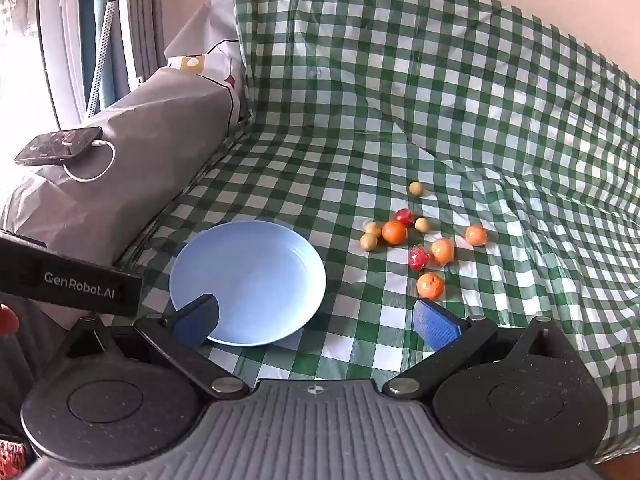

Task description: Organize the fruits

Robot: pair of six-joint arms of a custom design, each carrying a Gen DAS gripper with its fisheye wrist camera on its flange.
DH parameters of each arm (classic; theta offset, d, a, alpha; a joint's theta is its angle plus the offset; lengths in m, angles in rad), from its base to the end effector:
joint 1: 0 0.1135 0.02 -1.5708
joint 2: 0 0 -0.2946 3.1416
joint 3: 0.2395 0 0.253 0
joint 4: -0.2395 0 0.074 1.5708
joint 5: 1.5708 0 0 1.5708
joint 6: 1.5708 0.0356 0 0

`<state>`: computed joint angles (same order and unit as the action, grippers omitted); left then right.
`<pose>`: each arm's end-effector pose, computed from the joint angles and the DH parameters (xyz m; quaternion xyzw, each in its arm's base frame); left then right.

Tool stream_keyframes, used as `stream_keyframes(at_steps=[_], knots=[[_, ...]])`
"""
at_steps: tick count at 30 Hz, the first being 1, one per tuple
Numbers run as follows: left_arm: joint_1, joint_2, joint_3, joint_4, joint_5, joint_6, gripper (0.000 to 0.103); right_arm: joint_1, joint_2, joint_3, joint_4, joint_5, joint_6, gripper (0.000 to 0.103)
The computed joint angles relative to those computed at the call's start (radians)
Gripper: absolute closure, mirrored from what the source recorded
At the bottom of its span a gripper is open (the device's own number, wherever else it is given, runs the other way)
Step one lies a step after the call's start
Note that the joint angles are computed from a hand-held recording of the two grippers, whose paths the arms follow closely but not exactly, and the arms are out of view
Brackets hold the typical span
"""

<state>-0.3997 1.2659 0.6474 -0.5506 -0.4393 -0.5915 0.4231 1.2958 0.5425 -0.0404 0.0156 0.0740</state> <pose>0.1976 -0.0670 0.2031 -0.1348 0.9478 0.0952 0.2728 0.2165 0.0969 0.1945 -0.1578 0.9119 0.0862 0.3690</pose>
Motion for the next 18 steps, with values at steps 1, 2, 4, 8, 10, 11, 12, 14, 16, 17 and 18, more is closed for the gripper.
stream_keyframes(at_steps=[1,2,4,8,10,11,12,14,16,17,18], knots=[[0.000,-0.009,-0.002,-0.007,0.001,0.001,0.000,-0.001,-0.004,0.001,-0.006,-0.005,0.000,0.000],[0.003,-0.020,-0.005,-0.016,-0.005,0.000,0.000,0.002,-0.009,0.001,-0.010,-0.007,0.001,0.000],[0.006,-0.048,-0.016,-0.026,-0.011,-0.010,0.000,0.011,-0.010,0.007,-0.017,-0.004,0.004,0.000],[0.004,-0.083,-0.027,-0.052,-0.005,-0.024,0.000,0.043,-0.027,0.010,-0.025,0.020,0.024,0.000],[-0.005,-0.088,-0.028,-0.061,-0.016,-0.032,0.000,0.044,-0.049,-0.001,-0.033,0.019,0.033,0.000],[-0.005,-0.088,-0.028,-0.062,-0.014,-0.032,0.000,0.043,-0.056,-0.005,-0.039,0.017,0.032,0.001],[-0.004,-0.089,-0.027,-0.063,-0.010,-0.034,0.000,0.042,-0.062,-0.010,-0.039,0.014,0.031,0.000],[0.000,-0.088,-0.024,-0.064,-0.002,-0.034,0.000,0.040,-0.068,-0.011,-0.048,0.016,0.028,0.000],[-0.002,-0.085,-0.020,-0.067,-0.001,-0.036,0.000,0.042,-0.069,-0.012,-0.047,0.023,0.030,0.000],[-0.005,-0.084,-0.018,-0.067,-0.003,-0.036,0.000,0.039,-0.068,-0.011,-0.045,0.020,0.029,0.000],[-0.004,-0.083,-0.017,-0.068,-0.003,-0.035,0.000,0.036,-0.067,-0.010,-0.043,0.021,0.028,0.000]])
